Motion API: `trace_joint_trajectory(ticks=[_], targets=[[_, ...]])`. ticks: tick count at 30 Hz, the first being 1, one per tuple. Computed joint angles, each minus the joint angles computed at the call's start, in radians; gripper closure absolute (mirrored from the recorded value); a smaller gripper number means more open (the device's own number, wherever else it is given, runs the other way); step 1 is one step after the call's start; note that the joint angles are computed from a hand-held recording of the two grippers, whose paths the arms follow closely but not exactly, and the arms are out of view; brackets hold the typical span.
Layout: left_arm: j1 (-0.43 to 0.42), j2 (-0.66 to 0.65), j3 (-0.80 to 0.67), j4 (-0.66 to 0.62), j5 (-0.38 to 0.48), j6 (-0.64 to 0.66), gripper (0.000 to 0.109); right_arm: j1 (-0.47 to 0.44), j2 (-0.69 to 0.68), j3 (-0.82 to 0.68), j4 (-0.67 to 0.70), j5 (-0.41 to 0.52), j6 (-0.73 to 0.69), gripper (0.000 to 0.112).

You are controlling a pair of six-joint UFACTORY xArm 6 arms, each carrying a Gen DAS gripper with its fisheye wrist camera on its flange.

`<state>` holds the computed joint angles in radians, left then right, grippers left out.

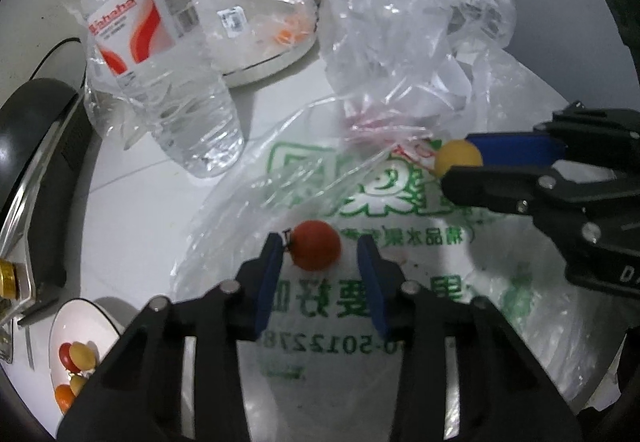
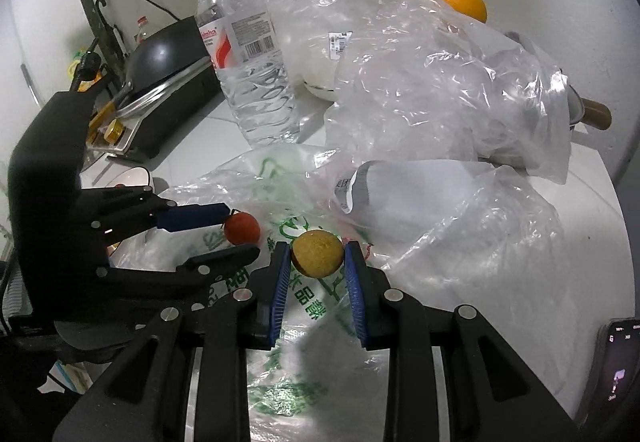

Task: Organize fruits
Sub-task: 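Grasp a small yellow fruit with the right tool while the left grasps a cherry tomato, then lift both held fruits from the bag and carry them over the plate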

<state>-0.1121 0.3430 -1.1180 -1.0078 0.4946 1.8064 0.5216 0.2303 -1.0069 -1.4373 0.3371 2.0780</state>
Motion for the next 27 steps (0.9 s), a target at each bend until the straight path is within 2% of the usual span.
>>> trace_joint_trajectory(ticks=[1, 7, 14, 15, 22, 27], targets=[[-0.001, 0.003, -0.003, 0.004, 0.001, -0.003, 0.077, 0.0, 0.0, -0.001, 0.0, -0.001, -0.001, 0.083], [0.005, 0.012, -0.016, 0.002, 0.026, 0.004, 0.08, 0.012, 0.002, -0.004, 0.024, 0.014, -0.014, 0.083], [0.033, -0.052, 0.033, -0.029, 0.087, 0.056, 0.081, 0.046, -0.012, -0.006, 0.081, 0.069, -0.053, 0.083], [0.038, -0.063, 0.04, -0.033, 0.1, 0.065, 0.084, 0.055, -0.017, -0.006, 0.091, 0.082, -0.059, 0.083], [0.081, -0.131, 0.095, -0.061, 0.17, 0.133, 0.085, 0.104, -0.038, -0.005, 0.147, 0.151, -0.087, 0.083], [0.081, -0.098, 0.072, -0.045, 0.157, 0.112, 0.083, 0.141, -0.047, 0.001, 0.169, 0.2, -0.07, 0.083]])
